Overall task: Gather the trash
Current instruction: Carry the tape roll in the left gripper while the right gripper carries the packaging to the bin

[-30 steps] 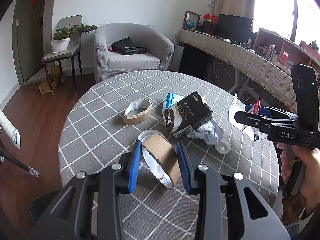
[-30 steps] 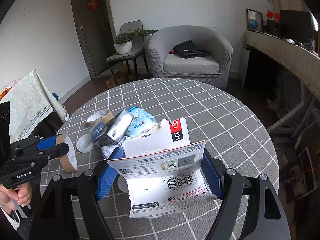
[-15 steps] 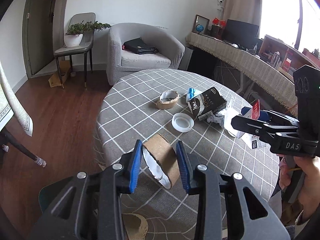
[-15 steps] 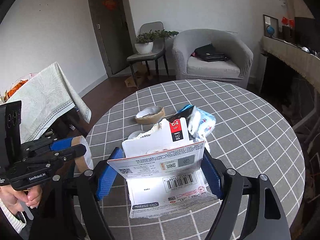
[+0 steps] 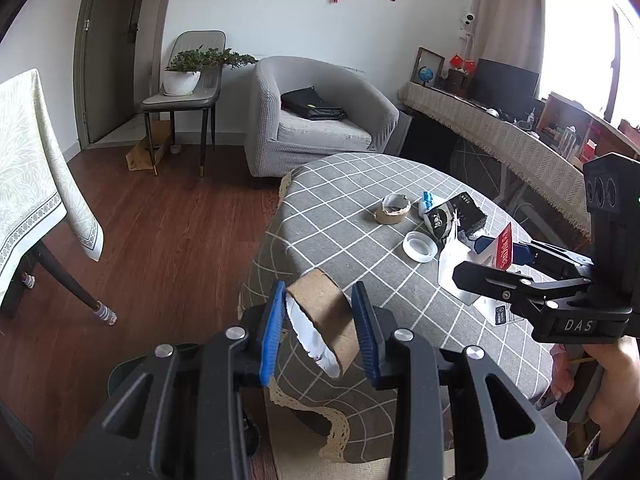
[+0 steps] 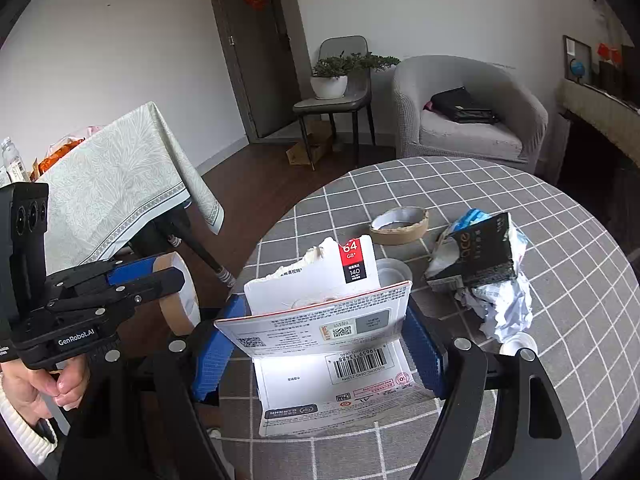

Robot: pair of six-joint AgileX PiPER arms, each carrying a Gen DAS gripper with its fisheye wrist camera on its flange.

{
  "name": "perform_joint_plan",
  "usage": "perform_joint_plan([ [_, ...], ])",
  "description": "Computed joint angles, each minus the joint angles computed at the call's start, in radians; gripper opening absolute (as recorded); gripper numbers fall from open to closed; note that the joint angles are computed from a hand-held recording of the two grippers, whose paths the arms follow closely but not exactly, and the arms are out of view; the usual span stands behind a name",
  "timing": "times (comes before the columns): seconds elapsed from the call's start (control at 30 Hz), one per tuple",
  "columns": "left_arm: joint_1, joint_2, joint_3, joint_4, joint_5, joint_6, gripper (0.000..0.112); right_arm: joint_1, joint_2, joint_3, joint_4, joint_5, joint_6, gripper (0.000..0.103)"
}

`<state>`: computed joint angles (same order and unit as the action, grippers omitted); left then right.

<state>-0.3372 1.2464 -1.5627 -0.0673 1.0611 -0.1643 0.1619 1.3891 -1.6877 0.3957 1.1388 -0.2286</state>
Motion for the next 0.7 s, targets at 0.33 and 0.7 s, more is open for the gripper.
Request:
perform_joint_plan([
  [0.33,0.213,-0.064,0.122,-0.095,0.032,0.180,0.036,0.198,0.066,-0.066,-0.060,-0.033,0.106,0.078],
  [0.7,0.524,-0.079,0.255,-0.234,0.082,0.440,0.036,0.384,0.190,-0.167,-0.138,-0.045,0.211,0.078],
])
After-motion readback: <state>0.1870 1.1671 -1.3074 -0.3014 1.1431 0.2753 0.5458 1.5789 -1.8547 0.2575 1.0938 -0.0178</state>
